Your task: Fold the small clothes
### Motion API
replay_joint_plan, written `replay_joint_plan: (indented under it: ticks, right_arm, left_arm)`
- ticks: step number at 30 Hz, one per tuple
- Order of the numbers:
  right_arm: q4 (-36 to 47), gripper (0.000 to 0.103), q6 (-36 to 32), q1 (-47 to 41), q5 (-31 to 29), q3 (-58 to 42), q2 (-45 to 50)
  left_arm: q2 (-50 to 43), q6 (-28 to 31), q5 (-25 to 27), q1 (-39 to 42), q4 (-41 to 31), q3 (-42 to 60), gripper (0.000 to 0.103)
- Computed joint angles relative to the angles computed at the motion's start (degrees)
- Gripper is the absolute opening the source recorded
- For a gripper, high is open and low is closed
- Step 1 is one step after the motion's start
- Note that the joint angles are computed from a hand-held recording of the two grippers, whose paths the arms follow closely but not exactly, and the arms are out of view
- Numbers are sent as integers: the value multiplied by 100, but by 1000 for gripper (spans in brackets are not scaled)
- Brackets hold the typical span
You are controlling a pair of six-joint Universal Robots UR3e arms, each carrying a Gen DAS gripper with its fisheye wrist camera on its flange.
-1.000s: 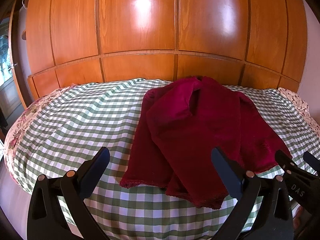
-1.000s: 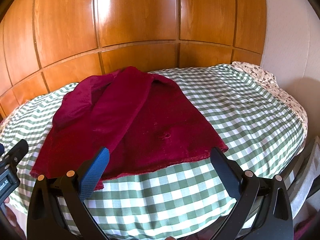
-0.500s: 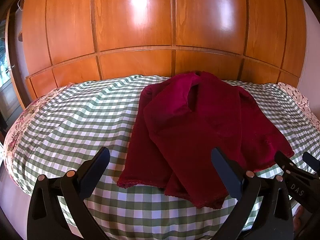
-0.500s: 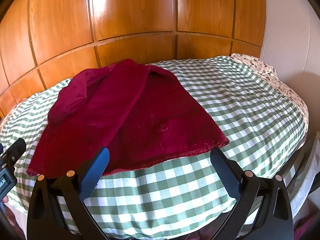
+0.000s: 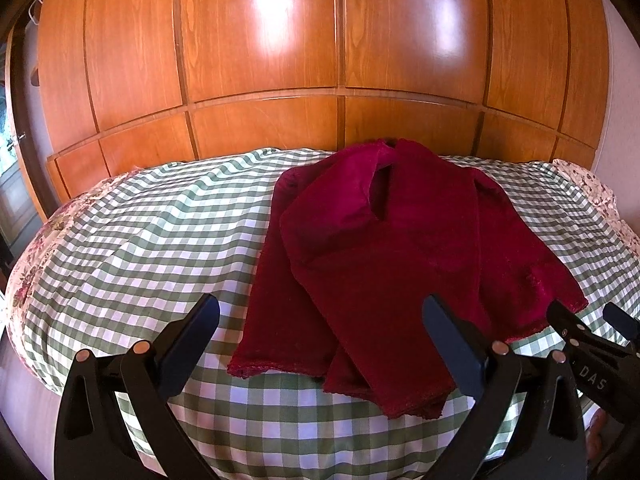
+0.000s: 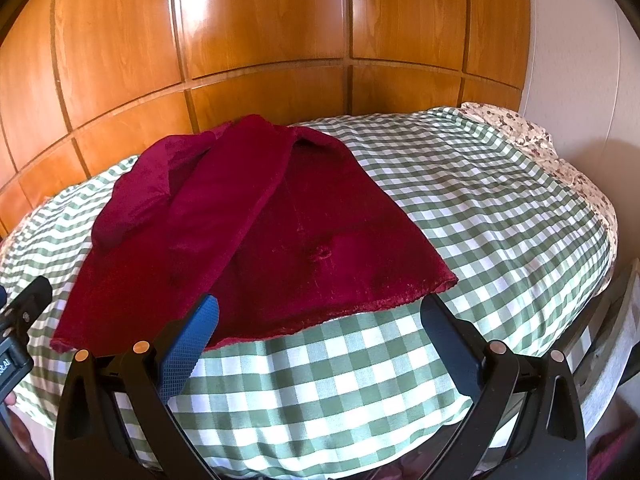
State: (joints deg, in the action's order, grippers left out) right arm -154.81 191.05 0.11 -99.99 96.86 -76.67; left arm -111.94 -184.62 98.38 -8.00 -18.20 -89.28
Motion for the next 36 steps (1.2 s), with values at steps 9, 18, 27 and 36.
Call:
replay_joint_plan:
  ticks: [9,18,27,36]
  right_arm:
    - [42,100,11,-56,61,-3,48]
    - [56,100,25,-107,106,14,53]
    - [162,100,22,-202,201,-24,139]
    - [7,88,-353,-746,960,-88,-5]
  left_arm:
    - [-99,21,21,-22,-115,152,101]
    - [-180,69,3,-56,-191,274,101]
    - [-319,167,-193,65,-402,477,101]
    - [-265,1015,-2217,718,-775,796,95]
